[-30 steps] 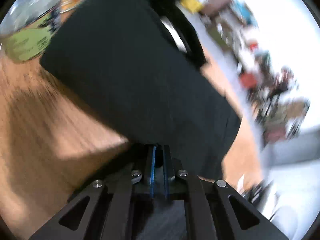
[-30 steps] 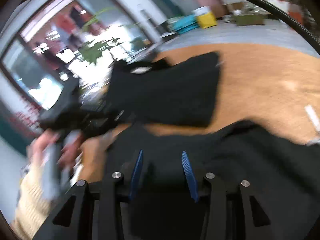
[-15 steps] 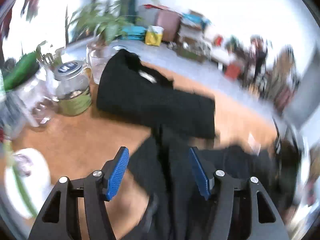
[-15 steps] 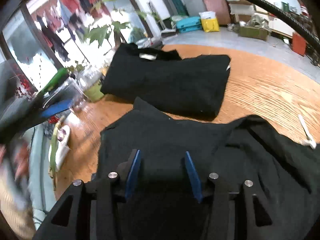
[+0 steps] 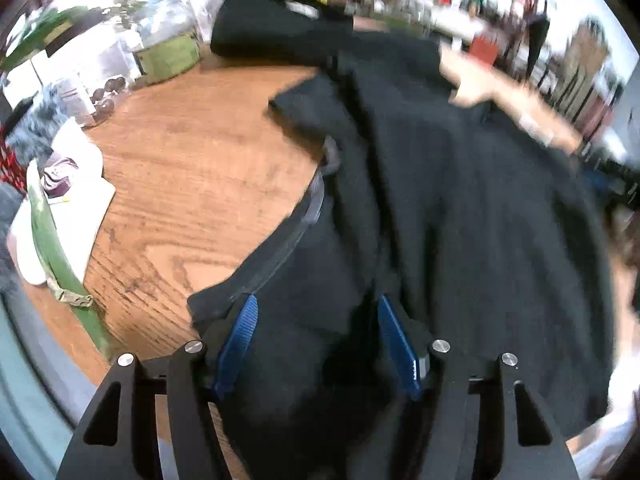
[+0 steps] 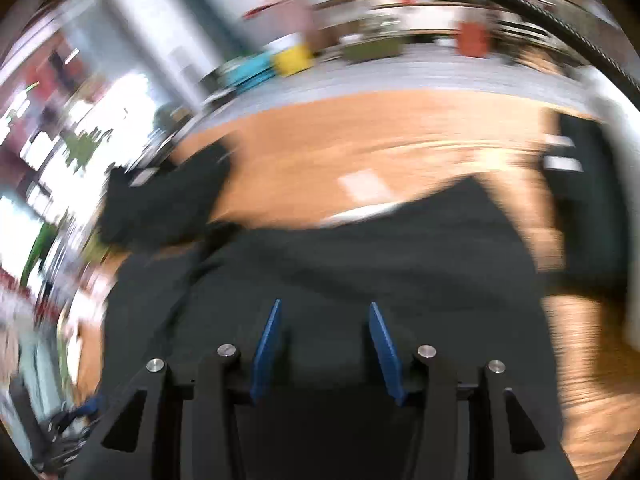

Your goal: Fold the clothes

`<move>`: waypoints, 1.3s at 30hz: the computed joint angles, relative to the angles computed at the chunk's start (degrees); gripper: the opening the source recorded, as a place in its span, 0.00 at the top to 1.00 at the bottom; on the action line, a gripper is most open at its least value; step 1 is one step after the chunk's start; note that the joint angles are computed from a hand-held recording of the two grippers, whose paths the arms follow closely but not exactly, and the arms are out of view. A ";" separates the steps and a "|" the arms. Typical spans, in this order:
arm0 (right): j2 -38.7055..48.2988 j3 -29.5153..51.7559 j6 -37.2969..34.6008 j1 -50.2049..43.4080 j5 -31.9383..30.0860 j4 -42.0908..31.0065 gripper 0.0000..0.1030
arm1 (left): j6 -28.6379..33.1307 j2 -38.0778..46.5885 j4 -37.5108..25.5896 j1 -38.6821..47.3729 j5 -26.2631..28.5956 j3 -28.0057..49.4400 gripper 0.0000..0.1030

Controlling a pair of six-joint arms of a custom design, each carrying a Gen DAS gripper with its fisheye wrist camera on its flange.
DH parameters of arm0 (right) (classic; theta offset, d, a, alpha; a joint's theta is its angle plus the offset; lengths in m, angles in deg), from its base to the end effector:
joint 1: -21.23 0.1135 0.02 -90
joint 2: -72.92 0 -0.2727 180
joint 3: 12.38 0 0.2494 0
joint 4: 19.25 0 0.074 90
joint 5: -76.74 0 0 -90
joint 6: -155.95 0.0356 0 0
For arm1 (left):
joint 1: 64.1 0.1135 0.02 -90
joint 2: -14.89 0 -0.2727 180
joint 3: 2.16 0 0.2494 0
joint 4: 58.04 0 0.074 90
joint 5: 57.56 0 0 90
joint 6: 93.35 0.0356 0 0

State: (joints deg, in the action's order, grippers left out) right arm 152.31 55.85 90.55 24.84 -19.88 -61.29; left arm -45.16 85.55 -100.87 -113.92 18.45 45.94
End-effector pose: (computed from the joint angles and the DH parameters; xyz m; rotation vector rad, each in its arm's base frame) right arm 0.2792 0.0217 0.2457 0.4120 2.4909 0.3462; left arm 0.1390 -0.1512 0.1764 0.1149 2.6626 -0.1889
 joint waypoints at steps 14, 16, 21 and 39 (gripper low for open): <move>21.42 21.40 -7.09 -2.10 18.73 -11.25 0.51 | 7.01 33.42 -9.95 -12.66 -14.64 30.59 0.38; 22.53 23.12 -7.03 -2.63 21.66 -11.70 0.51 | 6.38 30.91 -8.80 -11.01 -12.72 27.81 0.38; 23.64 26.07 -9.79 -4.23 21.85 -11.86 0.58 | 4.89 20.81 -4.34 -5.95 -5.06 18.11 0.38; -22.65 -6.65 0.77 15.03 19.10 -29.57 0.48 | -1.04 0.37 -10.84 -3.30 2.66 -0.47 0.38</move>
State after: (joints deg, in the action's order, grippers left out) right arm 129.65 49.19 91.32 39.87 -0.78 -90.86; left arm -46.20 85.92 -111.71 -117.22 21.11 45.48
